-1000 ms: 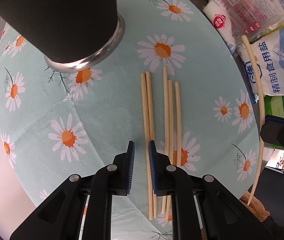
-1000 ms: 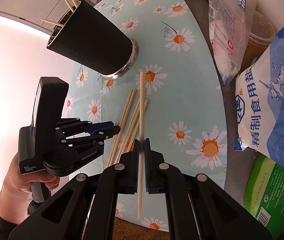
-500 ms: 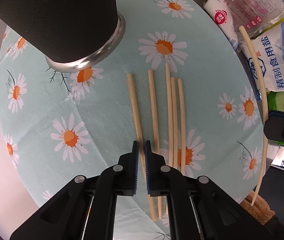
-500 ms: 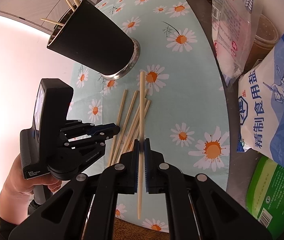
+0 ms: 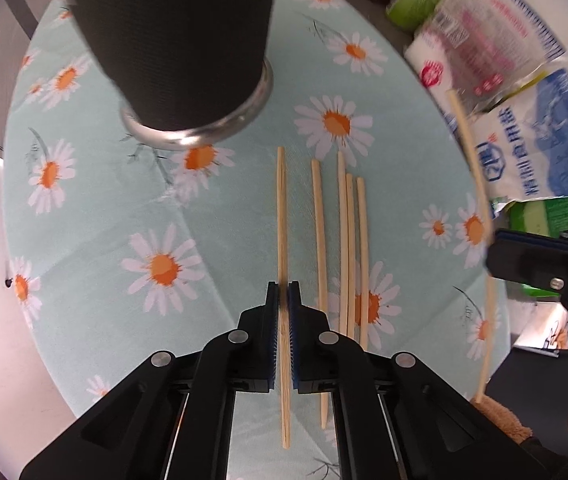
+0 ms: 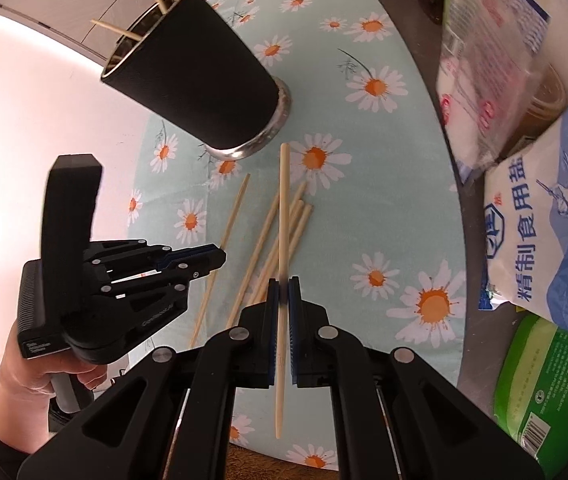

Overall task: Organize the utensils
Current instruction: 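Lift both held chopsticks up over the black utensil holder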

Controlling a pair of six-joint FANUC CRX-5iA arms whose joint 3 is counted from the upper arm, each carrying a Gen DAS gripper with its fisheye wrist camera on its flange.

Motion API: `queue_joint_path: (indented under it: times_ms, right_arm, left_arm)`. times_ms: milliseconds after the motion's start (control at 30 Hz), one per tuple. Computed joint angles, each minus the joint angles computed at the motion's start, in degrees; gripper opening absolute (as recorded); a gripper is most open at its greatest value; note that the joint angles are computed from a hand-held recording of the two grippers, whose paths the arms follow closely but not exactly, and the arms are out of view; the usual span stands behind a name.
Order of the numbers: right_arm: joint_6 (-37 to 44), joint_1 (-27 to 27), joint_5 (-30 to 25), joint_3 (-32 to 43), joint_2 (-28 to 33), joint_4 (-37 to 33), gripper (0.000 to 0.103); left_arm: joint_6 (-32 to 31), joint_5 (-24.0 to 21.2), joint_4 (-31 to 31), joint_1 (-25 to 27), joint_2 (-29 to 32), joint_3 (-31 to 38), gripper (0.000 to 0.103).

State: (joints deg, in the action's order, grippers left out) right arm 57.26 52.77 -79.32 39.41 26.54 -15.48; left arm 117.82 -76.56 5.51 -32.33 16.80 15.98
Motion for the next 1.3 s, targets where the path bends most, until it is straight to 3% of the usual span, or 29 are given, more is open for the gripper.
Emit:
queue_joint_path:
  times_ms: [233,467,633,933,1300]
  right_arm:
    - [-0.7,3.4,-1.2,4.4,2.4,3.9,0.006]
    - [-1.7,6.5,-2.1,10.0,5.1,9.2,0.006]
    - [-2.4,7.2,-1.2,13.8,6.4,11.6,0.006]
    - [1.4,6.5,8.6,15.2,5.0,11.9,0.006]
    - [6.9,5.5,16.3,22.5,8.9,15.0,0.006]
  left_arm:
    - [1.0,6.1,0.8,0.6,-9.3,-8.1,0.004]
    - [2.6,10.3,-4.4,-0.6,-17.0,-10.5,0.004]
    - [2.5,13.6,-7.6,-0.3,-18.6,-9.7,0.004]
    - [6.0,21.7,-13.9,0.2,-22.9,-9.7,0.004]
    - [7.4,32.0,-19.0,2.6,-24.3,-8.1,0.004]
